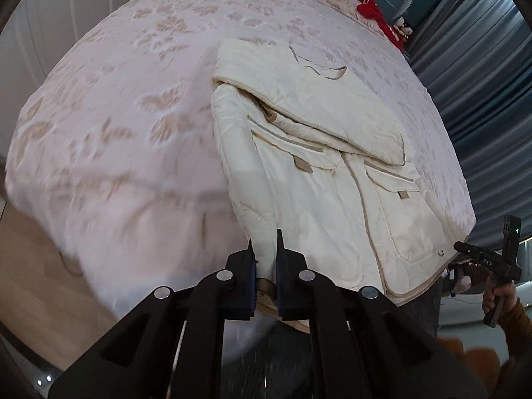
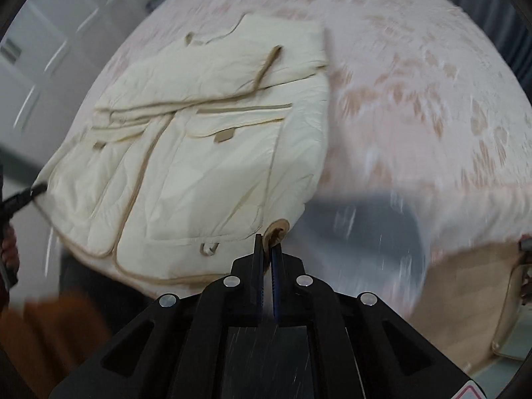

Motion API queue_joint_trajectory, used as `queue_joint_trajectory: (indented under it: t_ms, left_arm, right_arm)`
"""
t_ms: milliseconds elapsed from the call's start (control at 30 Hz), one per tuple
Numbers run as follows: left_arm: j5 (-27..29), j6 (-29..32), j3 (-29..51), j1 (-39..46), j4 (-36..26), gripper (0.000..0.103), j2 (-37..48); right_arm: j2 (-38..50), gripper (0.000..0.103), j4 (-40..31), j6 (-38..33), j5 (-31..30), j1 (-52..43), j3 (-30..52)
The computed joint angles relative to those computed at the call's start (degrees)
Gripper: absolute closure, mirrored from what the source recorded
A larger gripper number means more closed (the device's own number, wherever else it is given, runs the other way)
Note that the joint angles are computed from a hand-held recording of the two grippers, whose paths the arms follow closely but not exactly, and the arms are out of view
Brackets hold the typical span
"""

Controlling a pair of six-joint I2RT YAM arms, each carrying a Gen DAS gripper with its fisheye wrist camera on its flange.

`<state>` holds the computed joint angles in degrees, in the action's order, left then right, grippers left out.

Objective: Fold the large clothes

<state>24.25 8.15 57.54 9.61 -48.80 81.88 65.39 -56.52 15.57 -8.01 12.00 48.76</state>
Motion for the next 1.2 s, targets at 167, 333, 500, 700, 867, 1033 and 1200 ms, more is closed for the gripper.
queue_joint_trajectory:
  t_ms: [167,333,500,700,867,1033,1200]
  left_arm:
    - [2.4,-1.7,2.7,2.3,-5.5,0.096,-7.1]
    - [-1.5,-8.6,10.0,-3.6,10.1,0.097,-0.9]
    - [-7.3,-12.6,19.3,-6.1,20.3,0.096,12.2]
    - [-16.4,-17.0,32.5,-10.4,24.0,0.096,29.2]
    - [-21.4,-18.3,43.3,-12.4,21.9,0.096,40.7]
    - [-23.9,-18.7,54.8,-13.1,17.2,0.096,51.0]
    - [-26.0,-18.5,62.8,-14.0,13.8,0.096,58.2]
  right_arm:
    - [-4.2,0.099,-3.7,2.4,0.2,1.2,6.1]
    - [4.2,0.099,11.7,0.0,-1.1,-8.0,14.2]
    - [16.8,0.100,29.0,4.9,-2.2,-12.4,17.5]
    - [30.6,0.100,40.3,10.0,2.4,-10.9,21.9]
    - [40.7,0.100,42.5,12.2,6.6,-9.3,28.8]
    - [48.3,0.100,42.3,12.6,9.1,-8.5,34.8]
    - [54.2,0.100,41.7,13.8,9.7,-8.6,39.2]
